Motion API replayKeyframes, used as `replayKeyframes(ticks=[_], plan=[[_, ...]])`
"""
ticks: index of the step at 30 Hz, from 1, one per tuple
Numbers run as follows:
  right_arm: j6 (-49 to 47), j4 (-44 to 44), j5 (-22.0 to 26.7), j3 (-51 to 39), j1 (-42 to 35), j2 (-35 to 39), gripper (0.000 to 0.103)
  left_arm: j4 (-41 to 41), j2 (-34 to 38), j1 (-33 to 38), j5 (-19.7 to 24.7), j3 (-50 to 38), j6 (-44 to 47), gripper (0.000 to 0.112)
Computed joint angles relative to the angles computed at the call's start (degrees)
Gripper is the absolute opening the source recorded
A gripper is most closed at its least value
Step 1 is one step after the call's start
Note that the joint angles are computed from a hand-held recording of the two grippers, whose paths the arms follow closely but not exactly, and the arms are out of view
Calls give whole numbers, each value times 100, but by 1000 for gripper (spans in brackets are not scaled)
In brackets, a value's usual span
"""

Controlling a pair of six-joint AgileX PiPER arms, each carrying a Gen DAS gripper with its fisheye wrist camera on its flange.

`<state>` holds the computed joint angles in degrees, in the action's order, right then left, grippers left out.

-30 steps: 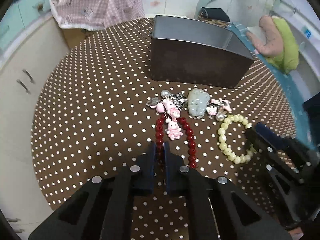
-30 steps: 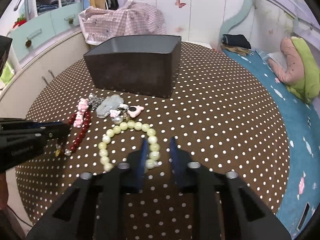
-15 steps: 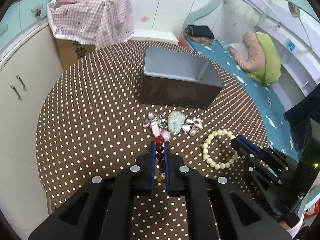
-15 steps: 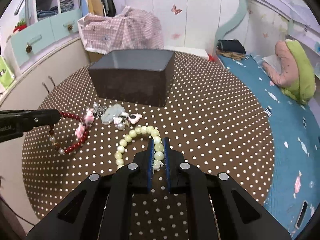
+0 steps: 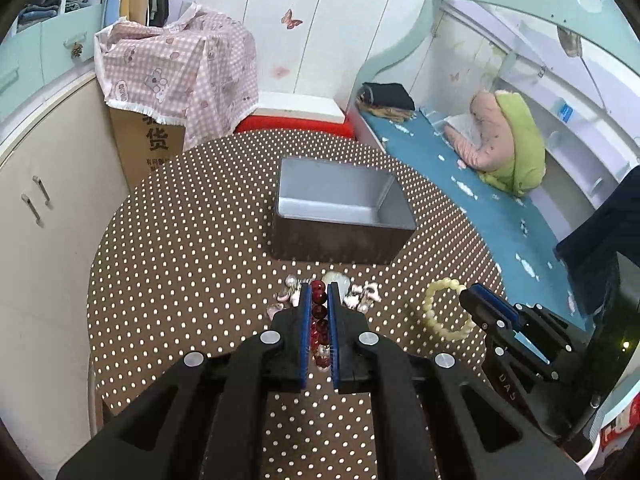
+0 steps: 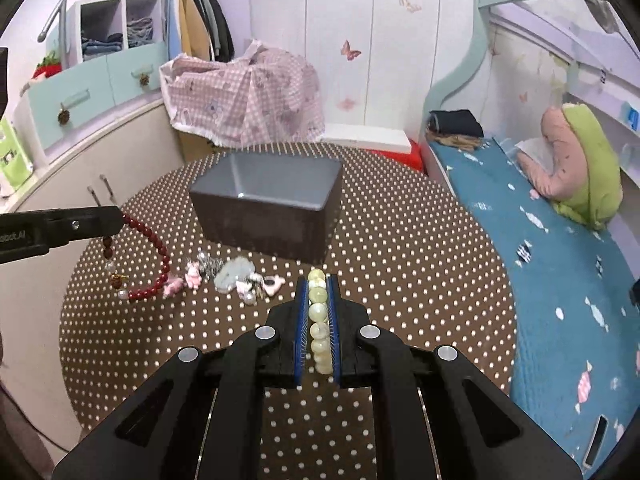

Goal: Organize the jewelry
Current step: 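Carry both bracelets into the metal box and open both tools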

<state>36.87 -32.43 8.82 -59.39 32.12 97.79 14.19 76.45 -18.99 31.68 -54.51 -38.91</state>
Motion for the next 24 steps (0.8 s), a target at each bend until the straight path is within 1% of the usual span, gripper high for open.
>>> replayKeyframes(ticks=[6, 8, 11, 14, 15, 18, 20, 24], plan=[[18, -150, 150, -396, 48, -30, 10, -320, 48, 227, 2, -323, 454, 6], [-123, -62, 201, -562, 59, -2, 10, -374, 73, 285, 0, -421, 546, 6], [-34, -266, 322, -854, 105, 84, 10, -447, 223, 391, 45, -715, 717, 6], [-598, 274, 429, -1239, 92, 234, 10, -460, 417, 436, 122, -1023, 831, 6], [-580, 260, 451, -1322, 107, 276, 10, -462, 491, 457, 135, -1157, 882, 6], [-889, 583, 589, -1755, 92, 477, 10, -419, 690, 504, 188, -1494, 929, 6], [-1402, 1085, 702, -2121, 63, 675, 10, -444, 837, 550, 221, -1691, 986, 6], [-1809, 1507, 1041, -2848, 48, 1165, 10, -631, 1300, 724, 307, -2156, 1179, 6]])
